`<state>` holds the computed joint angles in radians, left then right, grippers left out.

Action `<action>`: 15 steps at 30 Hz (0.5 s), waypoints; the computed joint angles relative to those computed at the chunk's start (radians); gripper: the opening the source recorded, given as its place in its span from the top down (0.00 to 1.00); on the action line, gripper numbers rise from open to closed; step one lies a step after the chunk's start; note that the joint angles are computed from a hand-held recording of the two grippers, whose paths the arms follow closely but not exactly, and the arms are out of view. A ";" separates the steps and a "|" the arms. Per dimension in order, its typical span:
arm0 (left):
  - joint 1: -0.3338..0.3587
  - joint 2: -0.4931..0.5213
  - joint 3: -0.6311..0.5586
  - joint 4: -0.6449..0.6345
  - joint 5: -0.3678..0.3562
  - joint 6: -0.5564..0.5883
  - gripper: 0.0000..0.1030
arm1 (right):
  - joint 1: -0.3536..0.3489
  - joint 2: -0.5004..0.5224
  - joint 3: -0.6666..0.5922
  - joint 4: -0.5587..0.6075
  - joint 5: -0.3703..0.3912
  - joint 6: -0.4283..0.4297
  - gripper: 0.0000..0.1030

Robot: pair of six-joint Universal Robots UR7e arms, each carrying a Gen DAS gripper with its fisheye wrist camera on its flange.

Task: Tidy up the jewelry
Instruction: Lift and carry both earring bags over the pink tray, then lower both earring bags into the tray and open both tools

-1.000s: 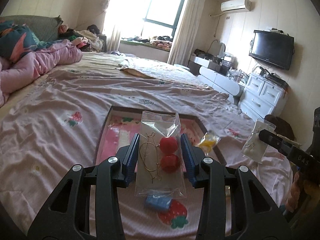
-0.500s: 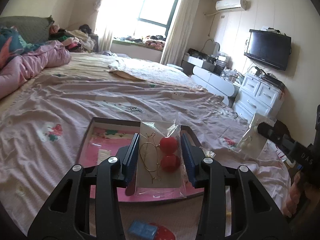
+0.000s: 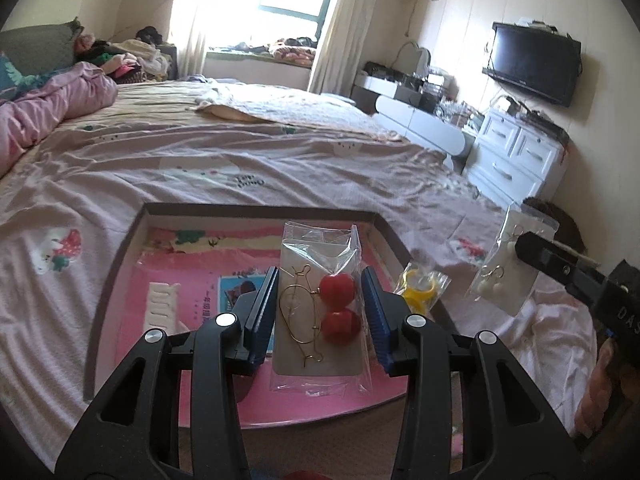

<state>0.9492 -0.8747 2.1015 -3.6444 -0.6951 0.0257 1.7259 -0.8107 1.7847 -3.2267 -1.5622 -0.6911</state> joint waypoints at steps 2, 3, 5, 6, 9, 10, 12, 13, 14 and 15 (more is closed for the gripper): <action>0.014 -0.003 -0.006 0.039 -0.020 -0.021 0.68 | -0.003 0.004 -0.004 0.003 -0.003 0.003 0.87; 0.020 -0.003 -0.009 0.049 -0.029 -0.028 0.68 | -0.006 0.007 -0.006 0.001 -0.005 0.006 0.87; 0.028 0.003 -0.017 0.070 -0.037 -0.033 0.68 | -0.011 0.012 -0.012 0.007 -0.009 0.013 0.87; 0.030 0.007 -0.020 0.073 -0.041 -0.035 0.68 | -0.014 0.014 -0.015 0.010 -0.010 0.016 0.87; 0.040 0.007 -0.022 0.102 -0.064 -0.052 0.68 | -0.023 0.020 -0.026 0.031 -0.014 0.039 0.87; 0.043 0.007 -0.025 0.110 -0.068 -0.053 0.68 | -0.024 0.022 -0.030 0.040 -0.013 0.046 0.87; 0.048 0.008 -0.028 0.126 -0.073 -0.055 0.68 | -0.028 0.029 -0.038 0.054 -0.017 0.056 0.87; 0.052 0.008 -0.031 0.139 -0.078 -0.061 0.68 | -0.029 0.032 -0.042 0.060 -0.019 0.061 0.87; 0.055 0.007 -0.034 0.152 -0.083 -0.066 0.68 | -0.031 0.033 -0.043 0.067 -0.019 0.067 0.87; 0.059 0.007 -0.036 0.163 -0.090 -0.071 0.68 | -0.034 0.036 -0.047 0.079 -0.017 0.074 0.87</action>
<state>1.0085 -0.8677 2.0658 -3.4818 -0.7849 -0.0448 1.6917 -0.7745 1.7377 -3.1479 -1.5794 -0.6166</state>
